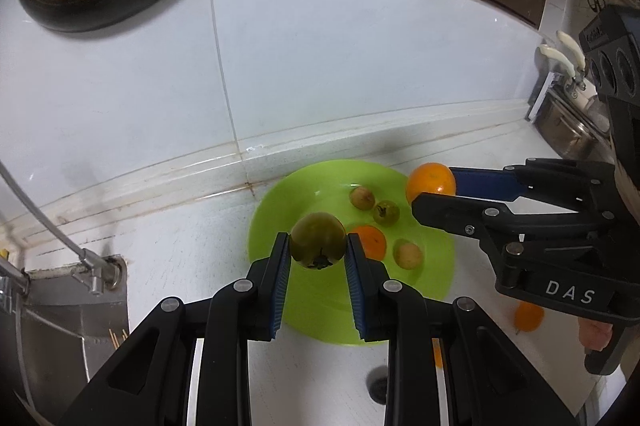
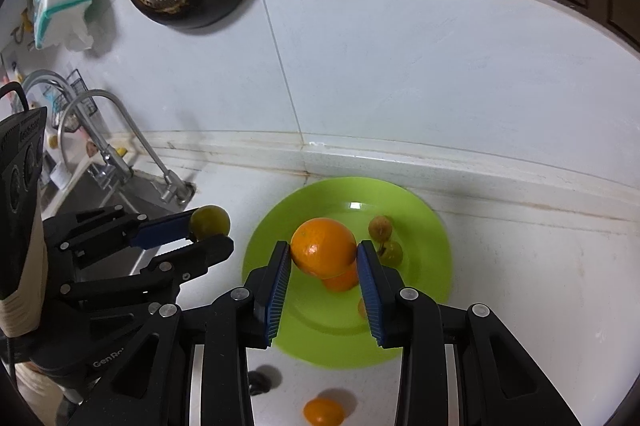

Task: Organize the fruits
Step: 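Carry the green tomato and orange in both grippers over the green plate, then open both grippers to drop the tomato and orange onto the plate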

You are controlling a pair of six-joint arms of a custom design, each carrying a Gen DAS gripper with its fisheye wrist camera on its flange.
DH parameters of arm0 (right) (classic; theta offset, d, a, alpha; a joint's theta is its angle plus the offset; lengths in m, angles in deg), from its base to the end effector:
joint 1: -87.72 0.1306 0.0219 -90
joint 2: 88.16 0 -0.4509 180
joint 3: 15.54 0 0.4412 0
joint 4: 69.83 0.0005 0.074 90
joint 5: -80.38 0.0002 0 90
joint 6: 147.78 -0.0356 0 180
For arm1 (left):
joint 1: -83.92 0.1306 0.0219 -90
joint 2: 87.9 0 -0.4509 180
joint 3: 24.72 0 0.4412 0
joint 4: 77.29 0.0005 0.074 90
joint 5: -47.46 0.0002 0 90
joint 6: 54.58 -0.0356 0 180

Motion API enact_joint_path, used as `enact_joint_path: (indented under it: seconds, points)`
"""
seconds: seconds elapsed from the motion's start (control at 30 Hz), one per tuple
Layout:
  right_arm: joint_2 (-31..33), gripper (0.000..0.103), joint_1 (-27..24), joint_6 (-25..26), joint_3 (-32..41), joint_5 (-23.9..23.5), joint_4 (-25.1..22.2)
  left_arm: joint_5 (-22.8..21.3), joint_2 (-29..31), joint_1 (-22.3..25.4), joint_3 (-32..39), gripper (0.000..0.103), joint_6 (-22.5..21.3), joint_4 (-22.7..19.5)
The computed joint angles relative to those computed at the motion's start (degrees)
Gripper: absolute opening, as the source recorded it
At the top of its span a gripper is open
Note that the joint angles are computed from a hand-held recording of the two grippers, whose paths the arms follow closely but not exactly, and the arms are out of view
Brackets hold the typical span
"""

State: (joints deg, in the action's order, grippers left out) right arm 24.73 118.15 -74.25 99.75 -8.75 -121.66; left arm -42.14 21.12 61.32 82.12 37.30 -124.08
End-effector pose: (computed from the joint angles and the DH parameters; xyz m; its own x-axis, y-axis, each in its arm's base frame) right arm 0.6121 0.3583 0.4811 -0.7693 -0.1231 -0.6270 -0.2918 0.9406 0.1733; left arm 0.6289 -0.2626 0.4573 -0.7088 0.2595 -0.6559 0.3655 0.9304 -0.0268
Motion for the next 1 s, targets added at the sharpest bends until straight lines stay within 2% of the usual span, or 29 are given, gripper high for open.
enact_joint_path:
  seconds: [0.47, 0.67, 0.73, 0.8, 0.93, 1.0]
  points:
    - [8.0, 0.035, -2.0, 2.2, 8.9, -2.0, -5.0, 2.7, 8.3, 1.5, 8.2, 0.027, -0.8, -5.0]
    - [9.6, 0.035, -2.6, 2.3, 10.3, -2.7, -5.7, 3.0, 10.6, 1.5, 10.5, 0.028, -1.8, -6.2]
    - [9.9, 0.035, -2.8, 2.1, 10.4, -2.8, -5.8, 2.9, 11.0, 1.3, 11.0, 0.033, -2.4, -6.5]
    - [9.8, 0.035, -3.0, 1.9, 10.2, -2.9, -5.7, 2.2, 11.1, 1.2, 11.2, 0.042, -2.4, -6.5]
    - [9.6, 0.035, -3.1, 1.2, 9.8, -2.6, -5.4, 1.6, 10.8, 1.2, 11.2, 0.043, -2.4, -6.4]
    - [9.1, 0.035, -2.9, 1.1, 9.3, -1.7, -5.2, 0.9, 9.5, 1.1, 9.7, 0.046, -2.0, -4.8]
